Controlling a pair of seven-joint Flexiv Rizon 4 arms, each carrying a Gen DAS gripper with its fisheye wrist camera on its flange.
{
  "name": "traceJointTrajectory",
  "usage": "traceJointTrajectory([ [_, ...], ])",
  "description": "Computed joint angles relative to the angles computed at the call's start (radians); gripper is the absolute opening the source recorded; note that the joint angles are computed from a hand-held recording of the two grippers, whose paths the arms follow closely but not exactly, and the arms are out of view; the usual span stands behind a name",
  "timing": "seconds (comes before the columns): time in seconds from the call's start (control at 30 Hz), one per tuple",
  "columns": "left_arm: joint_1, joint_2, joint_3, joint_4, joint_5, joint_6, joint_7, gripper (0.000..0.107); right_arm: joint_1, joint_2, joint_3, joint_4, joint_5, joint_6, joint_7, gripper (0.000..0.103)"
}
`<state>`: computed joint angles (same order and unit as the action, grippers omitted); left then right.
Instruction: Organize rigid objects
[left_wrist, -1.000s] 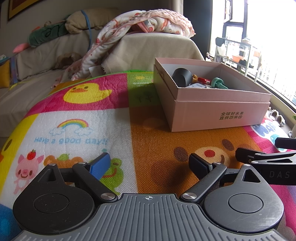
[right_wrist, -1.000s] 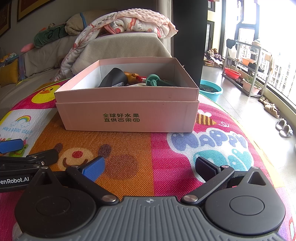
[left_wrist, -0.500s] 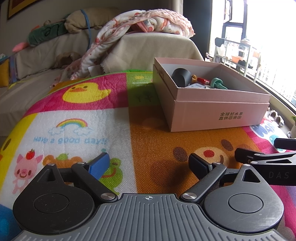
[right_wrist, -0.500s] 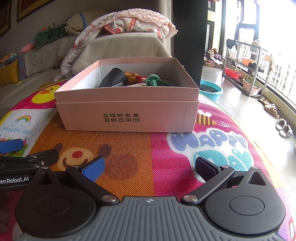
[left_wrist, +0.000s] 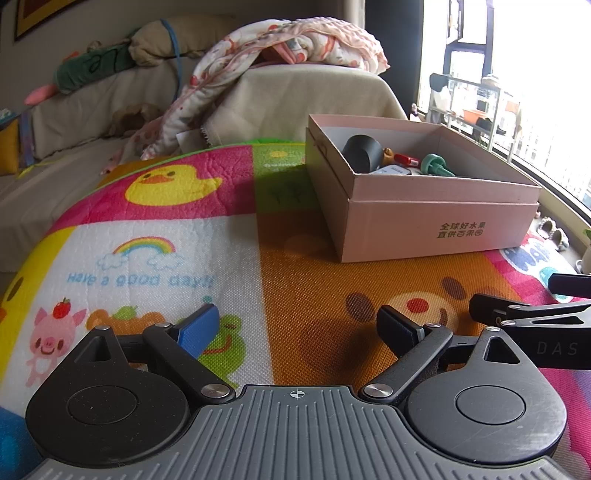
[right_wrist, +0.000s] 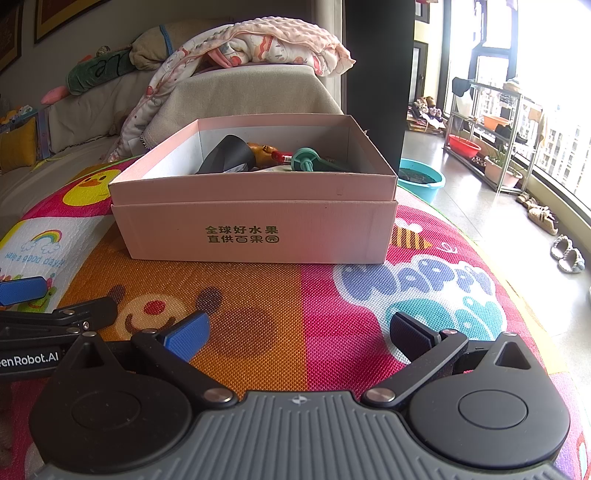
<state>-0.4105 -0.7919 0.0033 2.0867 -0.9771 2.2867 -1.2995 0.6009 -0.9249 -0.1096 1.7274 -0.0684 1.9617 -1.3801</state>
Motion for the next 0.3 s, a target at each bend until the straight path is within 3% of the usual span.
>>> traceJointTrajectory([
  [0.3,-0.004,-0.001,0.000,-0.002,-0.011,0.002,0.009,0.096,0.000,0.000,0.001,-0.001,0.001,-0.001,-0.001,0.103],
])
